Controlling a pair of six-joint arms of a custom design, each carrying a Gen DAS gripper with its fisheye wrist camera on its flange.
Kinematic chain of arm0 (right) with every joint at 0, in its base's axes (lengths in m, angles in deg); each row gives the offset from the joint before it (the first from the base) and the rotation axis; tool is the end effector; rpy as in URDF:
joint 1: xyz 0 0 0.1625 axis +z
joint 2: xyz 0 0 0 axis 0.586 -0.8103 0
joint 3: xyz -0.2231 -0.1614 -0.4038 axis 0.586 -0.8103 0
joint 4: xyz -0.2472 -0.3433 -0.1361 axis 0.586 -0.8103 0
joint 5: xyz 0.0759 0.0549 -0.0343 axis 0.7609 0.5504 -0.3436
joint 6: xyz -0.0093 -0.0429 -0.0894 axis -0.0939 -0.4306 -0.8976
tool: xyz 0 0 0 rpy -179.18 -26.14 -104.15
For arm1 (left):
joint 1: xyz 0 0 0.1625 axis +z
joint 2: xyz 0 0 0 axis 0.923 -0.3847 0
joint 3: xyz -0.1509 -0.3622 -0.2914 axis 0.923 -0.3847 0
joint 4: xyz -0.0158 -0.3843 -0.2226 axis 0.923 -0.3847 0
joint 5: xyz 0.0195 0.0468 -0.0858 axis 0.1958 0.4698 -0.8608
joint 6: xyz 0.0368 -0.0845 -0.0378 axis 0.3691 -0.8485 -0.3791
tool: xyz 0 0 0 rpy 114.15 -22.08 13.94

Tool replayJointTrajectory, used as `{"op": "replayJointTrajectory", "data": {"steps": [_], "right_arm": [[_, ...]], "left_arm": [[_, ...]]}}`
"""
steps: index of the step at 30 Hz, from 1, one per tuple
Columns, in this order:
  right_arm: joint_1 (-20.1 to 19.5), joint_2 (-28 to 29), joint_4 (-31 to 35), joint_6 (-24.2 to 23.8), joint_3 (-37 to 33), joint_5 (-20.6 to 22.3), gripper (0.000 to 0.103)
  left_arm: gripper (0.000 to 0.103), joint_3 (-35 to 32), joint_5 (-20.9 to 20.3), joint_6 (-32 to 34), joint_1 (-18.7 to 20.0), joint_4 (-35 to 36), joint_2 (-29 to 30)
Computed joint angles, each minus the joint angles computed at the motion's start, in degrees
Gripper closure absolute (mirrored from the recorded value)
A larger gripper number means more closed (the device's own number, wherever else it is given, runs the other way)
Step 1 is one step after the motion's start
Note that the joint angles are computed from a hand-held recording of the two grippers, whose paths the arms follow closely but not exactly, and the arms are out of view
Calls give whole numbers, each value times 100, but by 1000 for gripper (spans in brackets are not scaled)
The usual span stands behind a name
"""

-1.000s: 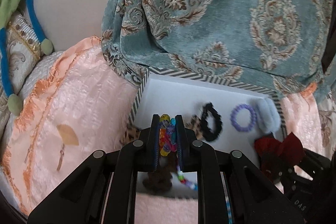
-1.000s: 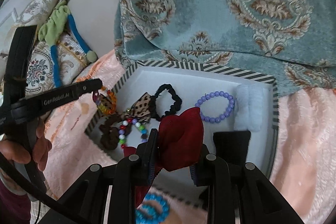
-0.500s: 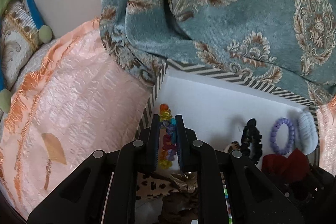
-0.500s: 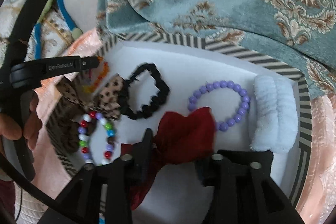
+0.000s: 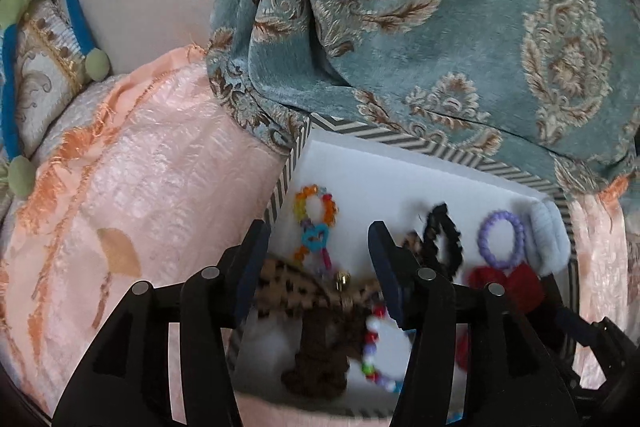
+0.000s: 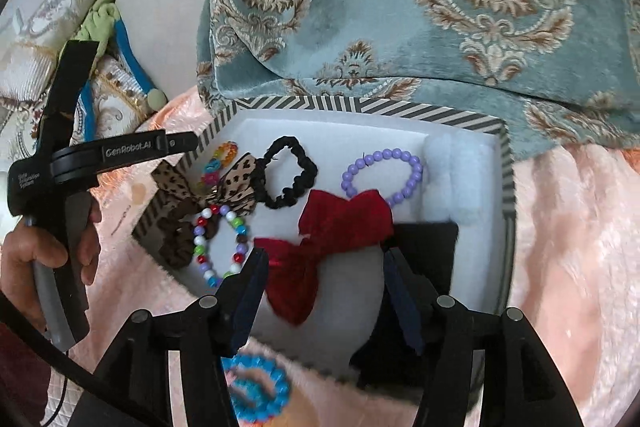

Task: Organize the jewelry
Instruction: 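Open the left tool over the tray while the right tool releases the red bow, then move both open tools back over the remaining jewelry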

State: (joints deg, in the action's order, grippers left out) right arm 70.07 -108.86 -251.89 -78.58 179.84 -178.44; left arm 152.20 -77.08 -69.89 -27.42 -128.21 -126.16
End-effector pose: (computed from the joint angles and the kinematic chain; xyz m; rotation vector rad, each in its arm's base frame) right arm 0.2187 -0.3773 0.0759 0.9296 -2.6448 0.4853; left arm -0.0957 -0.3678 0.2156 -0.1233 2.1794 -0.9129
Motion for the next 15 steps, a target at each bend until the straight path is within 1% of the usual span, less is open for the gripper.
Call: {"op": "replayJointTrajectory", "data": {"steps": [3,8,10,11,15], "right_arm": [[97,-125,-70,89,171,-13,46],[235,-352,-122,241,443,52,45],[292,-441,-122,295,531,69,42],[319,-475,-133,316,572,68,38],[476,-628,-241,364,778,28,37]], "left_arm": [[51,31,-51,-637,-396,779,-208],[51,38,-247,-2038,-1248,2528,-560],[51,44,-365,-2540,-1610,3095,-639],[51,49,-422,-2706,-1732,3268,-664],[51,78,-768,-3506,-2381,4047,-747]]}}
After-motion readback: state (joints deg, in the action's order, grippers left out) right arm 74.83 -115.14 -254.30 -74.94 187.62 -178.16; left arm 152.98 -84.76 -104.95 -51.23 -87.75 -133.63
